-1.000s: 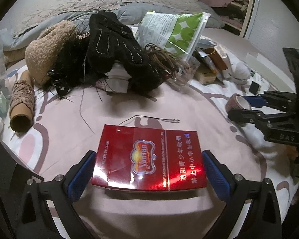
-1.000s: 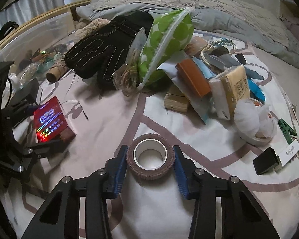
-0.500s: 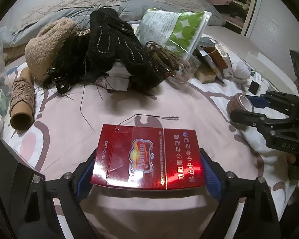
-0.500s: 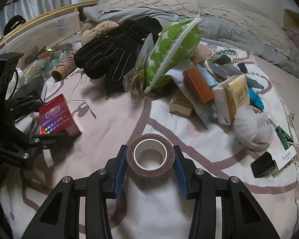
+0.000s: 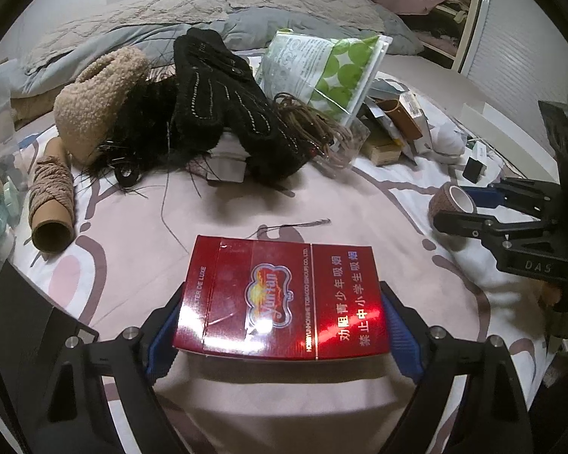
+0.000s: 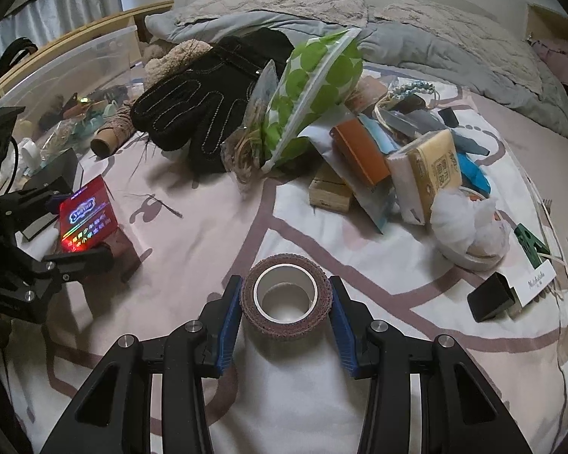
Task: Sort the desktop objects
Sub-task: 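Lift the red box with the left gripper while the right gripper grasps the brown tape roll, then carry the red box and tape roll toward the clear plastic bin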
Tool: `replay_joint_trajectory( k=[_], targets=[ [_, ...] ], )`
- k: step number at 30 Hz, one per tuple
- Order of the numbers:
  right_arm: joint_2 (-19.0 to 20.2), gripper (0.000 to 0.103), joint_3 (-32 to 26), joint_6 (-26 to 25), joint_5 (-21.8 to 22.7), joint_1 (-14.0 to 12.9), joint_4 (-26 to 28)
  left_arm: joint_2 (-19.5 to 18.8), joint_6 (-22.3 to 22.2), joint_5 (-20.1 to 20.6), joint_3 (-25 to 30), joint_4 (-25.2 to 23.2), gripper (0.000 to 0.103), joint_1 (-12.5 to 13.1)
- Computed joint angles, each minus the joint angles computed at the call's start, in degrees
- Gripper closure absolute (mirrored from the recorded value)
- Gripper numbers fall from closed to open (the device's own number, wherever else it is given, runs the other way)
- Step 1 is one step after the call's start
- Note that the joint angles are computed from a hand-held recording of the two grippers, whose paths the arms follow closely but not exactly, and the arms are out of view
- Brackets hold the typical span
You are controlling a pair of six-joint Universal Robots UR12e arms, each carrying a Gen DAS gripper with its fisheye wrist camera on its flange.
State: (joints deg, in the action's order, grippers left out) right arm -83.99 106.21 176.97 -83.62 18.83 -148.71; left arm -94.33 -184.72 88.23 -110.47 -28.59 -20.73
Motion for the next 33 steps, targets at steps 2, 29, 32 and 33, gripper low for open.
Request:
replay_joint_trajectory(
  k=[2, 29, 32, 33],
  targets=[
    [-0.13, 0.058, -0.13, -0.61, 0.82, 0.07, 0.46, 0.21, -0.45, 0.24, 0.04, -0.17, 0.012, 0.09],
    [-1.97, 0.058, -6.12, -0.14, -0.11, 2.66, 2.66, 5.98, -4.21, 8.03, 2.69, 0.48, 0.012, -0.78],
    [-2.09, 0.058, -7.44, -0.55, -0.13, 3.15, 2.36, 6.73, -4.59, 8.77, 3.62, 0.05, 0.012, -0.86],
    [-2.08, 0.058, -7.99, -0.70, -0.05, 3.31, 2.26, 6.99, -4.61, 9.22, 3.97, -0.08, 0.012, -0.95]
  ],
)
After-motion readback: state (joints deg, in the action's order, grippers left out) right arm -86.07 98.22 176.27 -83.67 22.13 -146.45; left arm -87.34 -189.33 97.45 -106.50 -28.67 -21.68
